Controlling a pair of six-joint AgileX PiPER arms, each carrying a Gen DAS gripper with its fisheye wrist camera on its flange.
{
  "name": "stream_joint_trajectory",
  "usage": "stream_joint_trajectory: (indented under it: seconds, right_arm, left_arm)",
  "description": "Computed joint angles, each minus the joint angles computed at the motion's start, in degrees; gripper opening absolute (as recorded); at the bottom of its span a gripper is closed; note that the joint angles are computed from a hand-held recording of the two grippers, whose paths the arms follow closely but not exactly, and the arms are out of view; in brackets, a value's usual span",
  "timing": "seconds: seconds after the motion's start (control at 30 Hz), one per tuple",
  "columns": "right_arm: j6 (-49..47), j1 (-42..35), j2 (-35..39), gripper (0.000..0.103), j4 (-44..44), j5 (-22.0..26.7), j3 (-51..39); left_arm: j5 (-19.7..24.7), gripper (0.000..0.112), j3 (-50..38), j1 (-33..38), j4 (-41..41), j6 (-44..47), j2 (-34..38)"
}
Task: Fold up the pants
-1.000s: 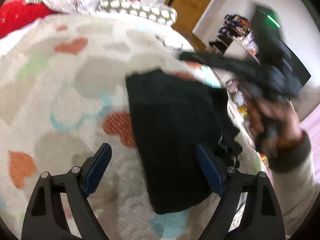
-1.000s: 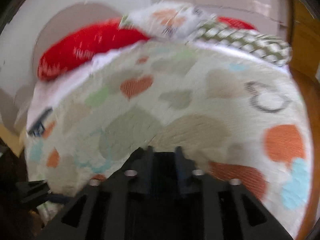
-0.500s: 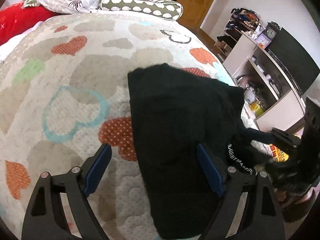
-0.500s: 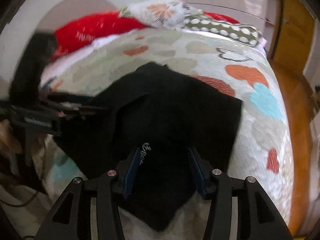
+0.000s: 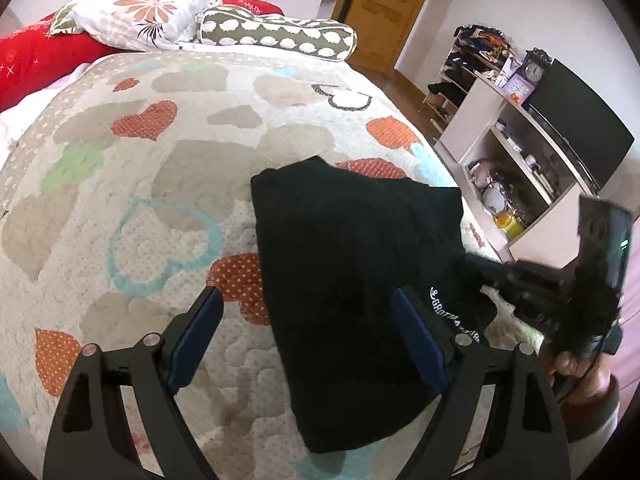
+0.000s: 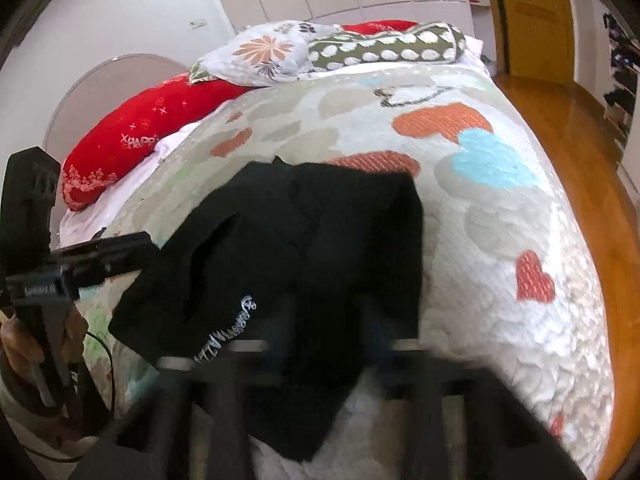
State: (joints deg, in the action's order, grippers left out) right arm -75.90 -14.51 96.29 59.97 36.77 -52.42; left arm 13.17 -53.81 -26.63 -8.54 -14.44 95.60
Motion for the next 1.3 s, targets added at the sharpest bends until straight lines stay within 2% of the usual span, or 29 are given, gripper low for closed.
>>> stream_joint_trajectory:
  seconds: [0.07, 0.13, 0.23, 0.33, 0.4, 0.43, 0.47, 0.5, 0.53, 0.57, 0.63, 0.73, 0.8, 0.87, 0.9, 0.97, 1.0, 1.07, 1.1, 1.17, 1.23, 1.3]
  right_arm:
    - [-1.79, -0.57, -1.73, 0.007, 1.0, 1.32, -0.66]
    - [-2.75, -0.37, -2.23, 0.007, 2.33, 0.65, -1.66]
    - [-1.1, 1.09, 0.34, 0.007, 1.98, -2.36, -4.41]
    - [2.59, 1.46, 5.09, 0.007, -1.05, -2.64, -6.75]
    - [1.56, -0.53, 6.42, 0.008, 1.29, -1.25, -6.24]
    - [1.39, -1.77, 5.95, 0.015, 2.19, -0.43, -5.54]
    - [1.92, -3.35, 5.32, 0.037, 2.47, 0.71, -4.95]
    - [2.56, -5.55, 4.46, 0.053, 2.77, 2.12, -3.99]
    - [2.89, -6.88, 4.12, 0.081, 3.08, 3.08, -3.45]
    - [3.0, -8.84, 4.3, 0.085, 3.79, 5.42, -3.21]
    - [4.79, -11.9, 6.72, 0.085, 3.24, 11.89, -4.78]
    - [7.8, -11.16, 8.61, 0.085, 1.35, 12.1, -5.72]
    - [5.58, -9.4, 7.93, 0.08, 2.51, 10.61, -4.83]
    - [4.78, -7.93, 7.18, 0.036, 2.72, 10.49, -4.75]
    - [5.26, -6.5, 6.25, 0.034, 1.44, 8.52, -4.46]
    - [7.72, -5.28, 5.36, 0.026, -1.97, 8.06, -4.79]
    - [8.13, -5.49, 4.94, 0.022, -2.75, 8.76, -5.0]
    - [8.34, -7.09, 2.97, 0.006, -2.23, 12.64, -5.07]
    - [8.3, -8.25, 2.0, 0.005, -1.24, 16.24, -5.51]
    - [8.9, -8.21, -1.1, 0.004, -1.37, 18.68, -5.51]
    - [9.67, -6.87, -3.81, 0.004, -2.52, 18.38, -4.65]
    - [10.66, -5.47, -4.28, 0.004, -4.11, 15.54, -3.05]
  left_arm:
    - [-0.41, 0.087, -0.27, 0.24, -2.38, 2.22, -0.59]
    - [-0.83, 0.087, -1.02, -0.06, 0.26, -0.69, -0.56]
    - [-0.18, 0.087, -3.02, -0.83, 1.15, -1.64, 0.74]
    - [-0.57, 0.087, -4.09, -1.73, 1.47, -1.84, 2.37]
    - [-0.28, 0.087, -4.87, -2.12, -1.34, 1.16, 3.61]
    - [-0.1, 0.087, -5.25, -2.52, -1.11, 1.29, 4.24]
    - [0.0, 0.087, -5.49, -2.75, -0.12, 0.63, 4.66]
    - [0.14, 0.087, -5.78, -2.92, 1.09, -0.24, 5.14]
    - [-0.15, 0.087, -5.71, -3.1, 1.96, -1.19, 5.38]
    - [-0.35, 0.087, -5.69, -2.95, 1.68, -1.12, 5.58]
    - [-0.38, 0.087, -5.59, -2.18, -2.26, 2.12, 5.78]
    - [-0.73, 0.087, -4.15, -0.96, -6.6, 6.01, 4.34]
    - [-1.12, 0.087, -2.94, -0.19, -6.77, 6.22, 2.96]
    - [-1.5, 0.087, -1.63, 0.77, -5.06, 4.28, 1.5]
    - [-1.72, 0.087, -1.04, 1.51, -6.86, 5.9, 0.94]
    - [-2.51, 0.087, 0.9, 3.6, -16.49, 15.03, -0.69]
    - [-2.64, 0.087, 1.63, 4.41, -19.75, 18.11, -1.34]
    - [-2.33, 0.087, 2.71, 6.15, -26.98, 25.47, -2.59]
    - [-2.19, 0.087, 3.07, 6.66, -29.18, 27.82, -3.08]
    - [-2.39, 0.087, 3.87, 7.18, -32.89, 31.91, -4.21]
    - [-2.72, 0.087, 4.3, 7.03, -35.12, 34.05, -4.4]
    - [-2.38, 0.087, 4.12, 6.23, -33.84, 32.82, -3.39]
